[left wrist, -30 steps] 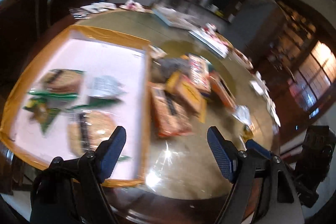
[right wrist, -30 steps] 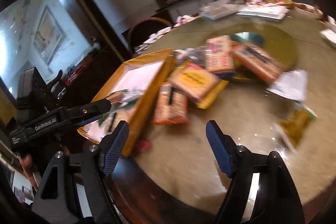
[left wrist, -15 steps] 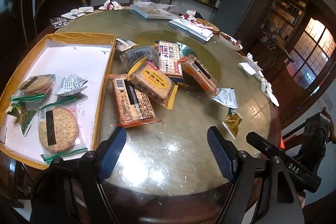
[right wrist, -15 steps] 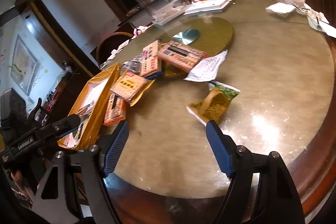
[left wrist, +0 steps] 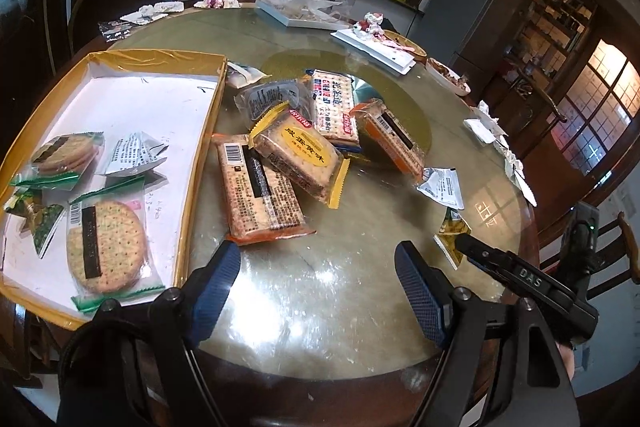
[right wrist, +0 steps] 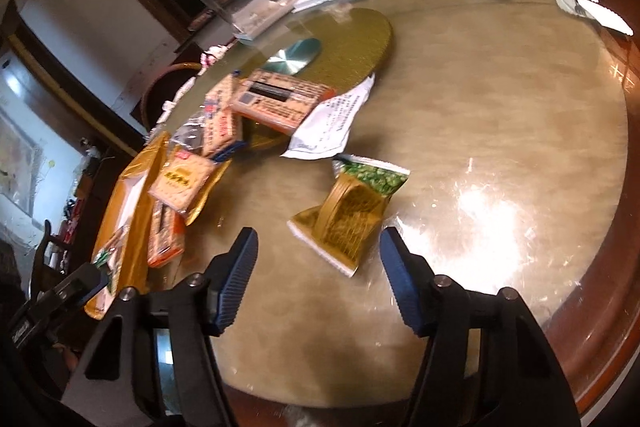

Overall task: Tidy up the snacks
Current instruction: 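Move the right gripper to the yellow-green sachet on the table, then grasp the yellow biscuit pack with the left gripper while the right grasps the sachet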

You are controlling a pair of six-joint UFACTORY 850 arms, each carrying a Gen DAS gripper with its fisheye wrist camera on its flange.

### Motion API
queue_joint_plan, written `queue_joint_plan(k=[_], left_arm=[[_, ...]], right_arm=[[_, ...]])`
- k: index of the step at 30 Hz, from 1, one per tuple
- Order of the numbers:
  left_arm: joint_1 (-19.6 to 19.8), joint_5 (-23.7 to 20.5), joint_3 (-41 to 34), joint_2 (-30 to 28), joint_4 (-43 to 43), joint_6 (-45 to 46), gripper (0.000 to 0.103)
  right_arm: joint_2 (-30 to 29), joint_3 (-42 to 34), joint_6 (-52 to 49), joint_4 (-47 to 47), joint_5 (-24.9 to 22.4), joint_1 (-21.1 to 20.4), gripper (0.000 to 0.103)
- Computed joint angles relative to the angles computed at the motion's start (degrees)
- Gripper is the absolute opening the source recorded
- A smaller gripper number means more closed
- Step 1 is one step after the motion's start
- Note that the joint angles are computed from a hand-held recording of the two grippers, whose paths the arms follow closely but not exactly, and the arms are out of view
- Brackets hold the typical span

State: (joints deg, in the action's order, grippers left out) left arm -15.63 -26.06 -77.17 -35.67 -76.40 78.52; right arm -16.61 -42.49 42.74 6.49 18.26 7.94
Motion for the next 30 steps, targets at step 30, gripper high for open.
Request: queue_joint_plan(k=[30], left_arm=[[-6.7, 2.9, -31.8, -20.5, 62.6, -69.4, 0.062]], right_arm=[[-3.1, -4.2, -28.1, 25.8, -2.3, 0.8, 0.040]])
